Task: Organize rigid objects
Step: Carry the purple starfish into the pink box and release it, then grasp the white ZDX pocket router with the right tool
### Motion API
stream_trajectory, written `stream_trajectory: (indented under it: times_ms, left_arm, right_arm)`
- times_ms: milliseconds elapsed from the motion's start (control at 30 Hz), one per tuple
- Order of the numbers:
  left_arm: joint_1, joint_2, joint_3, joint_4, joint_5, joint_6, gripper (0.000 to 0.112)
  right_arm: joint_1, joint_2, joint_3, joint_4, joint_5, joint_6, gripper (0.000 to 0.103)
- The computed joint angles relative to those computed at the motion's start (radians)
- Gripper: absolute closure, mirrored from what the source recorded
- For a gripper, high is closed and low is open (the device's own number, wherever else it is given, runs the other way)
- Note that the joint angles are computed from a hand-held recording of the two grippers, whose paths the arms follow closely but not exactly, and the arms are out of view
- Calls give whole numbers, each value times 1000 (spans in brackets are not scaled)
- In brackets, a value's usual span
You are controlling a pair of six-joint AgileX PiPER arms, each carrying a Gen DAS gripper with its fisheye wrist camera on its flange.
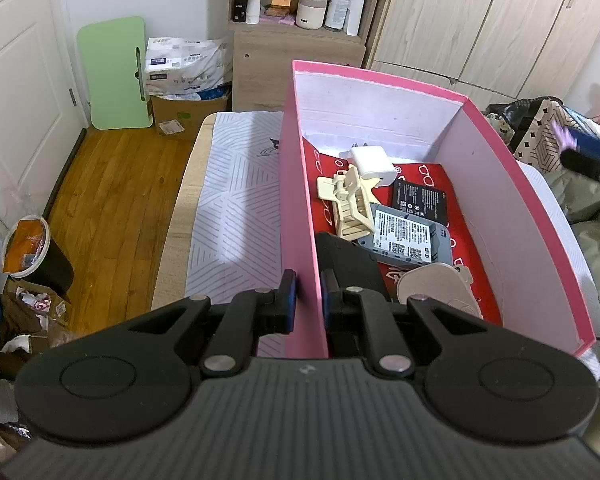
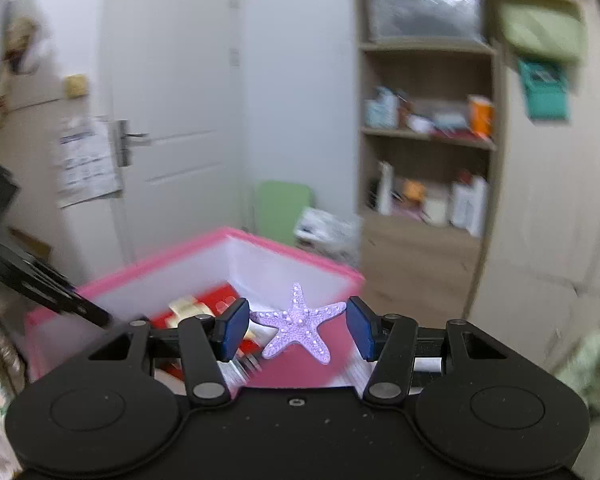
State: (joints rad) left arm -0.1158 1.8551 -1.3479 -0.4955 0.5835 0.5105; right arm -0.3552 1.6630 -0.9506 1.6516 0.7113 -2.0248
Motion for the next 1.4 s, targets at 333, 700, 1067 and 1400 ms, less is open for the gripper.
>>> stream_trajectory:
  times_ms: [333, 700, 1067, 1400]
  left_arm:
    - [7, -4, 21, -47, -17, 42, 100]
    - [12, 5, 18, -76, -11, 84, 100]
    - [8, 8, 16, -69, -18, 63, 99]
    - [4, 3, 24, -58, -28, 40, 99]
  right_arm:
    - [272, 261, -440, -661, -217, 533, 44]
    - [346, 357, -570, -1122, -248, 971, 65]
    - [108, 161, -306, -423, -171, 462, 47]
    - [-97, 234, -292, -355, -35, 428, 40]
